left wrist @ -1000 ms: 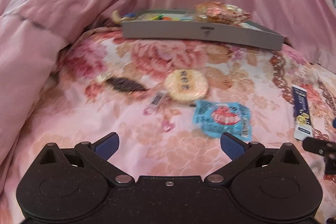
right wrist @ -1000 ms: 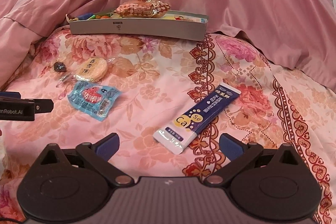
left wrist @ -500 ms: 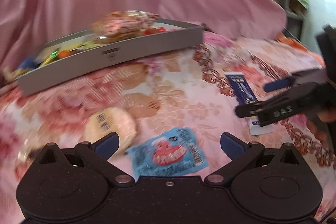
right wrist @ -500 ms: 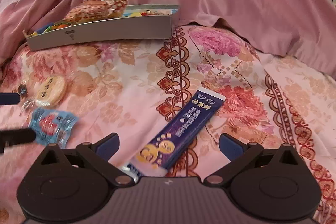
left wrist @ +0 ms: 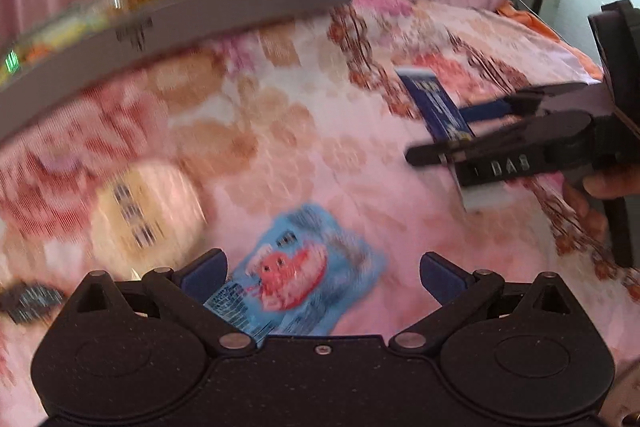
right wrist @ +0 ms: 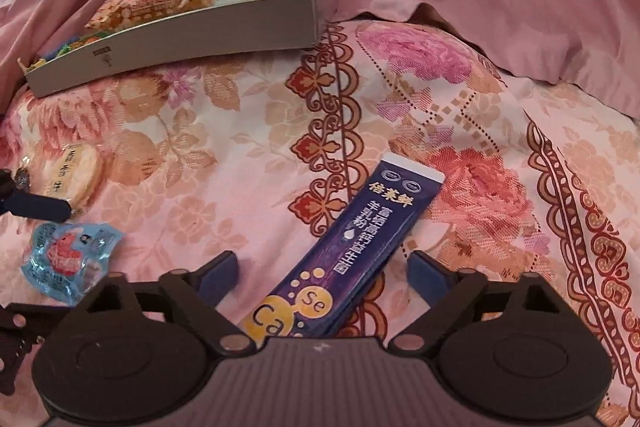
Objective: Organize snacks
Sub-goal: 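Grasp the blue candy pack with the left tool while the right tool grasps the blue calcium stick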
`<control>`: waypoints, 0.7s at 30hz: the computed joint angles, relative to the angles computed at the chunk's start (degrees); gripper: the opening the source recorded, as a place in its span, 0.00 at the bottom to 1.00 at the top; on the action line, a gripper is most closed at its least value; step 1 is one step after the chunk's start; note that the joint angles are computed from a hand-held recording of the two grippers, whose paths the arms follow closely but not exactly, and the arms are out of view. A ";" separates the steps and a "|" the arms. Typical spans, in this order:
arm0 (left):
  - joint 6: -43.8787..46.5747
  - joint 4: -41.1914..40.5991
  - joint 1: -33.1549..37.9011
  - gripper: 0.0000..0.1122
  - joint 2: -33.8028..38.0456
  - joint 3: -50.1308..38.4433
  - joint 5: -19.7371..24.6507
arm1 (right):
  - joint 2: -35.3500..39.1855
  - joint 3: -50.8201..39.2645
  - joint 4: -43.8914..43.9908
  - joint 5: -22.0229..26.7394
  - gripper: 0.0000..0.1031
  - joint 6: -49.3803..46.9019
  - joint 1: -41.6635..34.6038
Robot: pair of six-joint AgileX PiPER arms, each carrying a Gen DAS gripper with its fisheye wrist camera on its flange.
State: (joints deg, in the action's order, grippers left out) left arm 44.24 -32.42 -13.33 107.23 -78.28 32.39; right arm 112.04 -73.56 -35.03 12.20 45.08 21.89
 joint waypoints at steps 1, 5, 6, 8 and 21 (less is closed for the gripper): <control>1.57 -1.29 0.31 0.91 -0.63 1.05 0.14 | -0.37 0.64 -0.93 -0.61 0.82 0.66 0.03; 1.93 -1.07 0.31 0.91 -2.79 3.52 1.11 | -1.46 2.49 -8.97 -1.61 0.70 8.50 0.67; 1.51 -0.55 0.20 0.91 -3.13 3.69 1.48 | -1.73 3.03 -11.37 -1.86 0.66 10.85 0.81; 0.33 1.57 -0.35 0.88 -3.96 4.43 0.92 | -2.25 3.70 -13.41 -2.11 0.59 12.94 0.98; -11.80 12.73 -3.16 0.61 -5.39 7.30 -6.02 | -5.48 9.17 -12.79 -8.64 0.40 8.58 1.07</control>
State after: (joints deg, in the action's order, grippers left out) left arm 32.44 -19.69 -16.49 101.84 -70.98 26.37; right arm 106.56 -64.39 -47.82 3.56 53.66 22.96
